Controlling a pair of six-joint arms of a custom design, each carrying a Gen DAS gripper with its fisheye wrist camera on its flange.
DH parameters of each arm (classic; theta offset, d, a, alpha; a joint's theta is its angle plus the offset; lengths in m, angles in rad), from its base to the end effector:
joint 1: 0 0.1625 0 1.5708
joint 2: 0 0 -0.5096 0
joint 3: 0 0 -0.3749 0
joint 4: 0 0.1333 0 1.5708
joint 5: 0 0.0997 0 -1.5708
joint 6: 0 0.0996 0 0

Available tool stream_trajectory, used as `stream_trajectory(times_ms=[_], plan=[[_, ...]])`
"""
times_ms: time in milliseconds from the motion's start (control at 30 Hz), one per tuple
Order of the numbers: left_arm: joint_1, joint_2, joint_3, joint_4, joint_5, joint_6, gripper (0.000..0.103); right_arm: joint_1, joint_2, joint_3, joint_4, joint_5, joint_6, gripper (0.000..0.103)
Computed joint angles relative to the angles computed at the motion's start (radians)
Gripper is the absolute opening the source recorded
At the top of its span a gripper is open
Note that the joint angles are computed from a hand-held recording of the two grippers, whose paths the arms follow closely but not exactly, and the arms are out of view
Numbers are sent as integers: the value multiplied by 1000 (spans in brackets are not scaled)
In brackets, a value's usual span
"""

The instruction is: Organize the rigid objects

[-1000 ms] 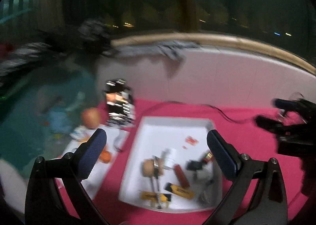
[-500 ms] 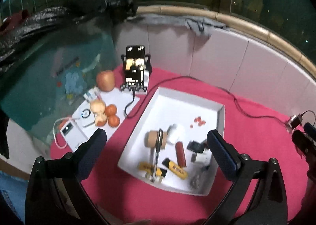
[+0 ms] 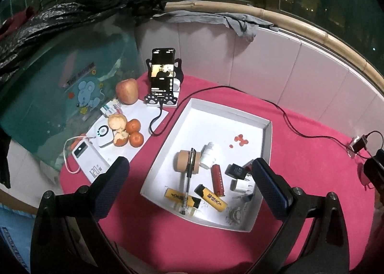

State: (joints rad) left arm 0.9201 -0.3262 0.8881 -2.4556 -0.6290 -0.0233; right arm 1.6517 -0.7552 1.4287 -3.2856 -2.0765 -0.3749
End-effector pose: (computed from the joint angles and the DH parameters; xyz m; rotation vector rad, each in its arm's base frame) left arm -0.3830 -0.8561 0.1021 0.5171 2.1988 -0.7249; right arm 0.1486 -0.7802 0.3200 0.1833 -2.2632 1.1891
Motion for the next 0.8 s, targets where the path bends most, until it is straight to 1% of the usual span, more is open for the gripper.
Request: stream_trajectory(times_ms=[300, 800], plan=[[5, -9, 7, 13, -15, -20, 102, 0, 2, -3, 0, 10, -13, 103], [5, 1, -7, 6, -31, 7, 102, -2, 1, -10, 24, 7, 2, 103]])
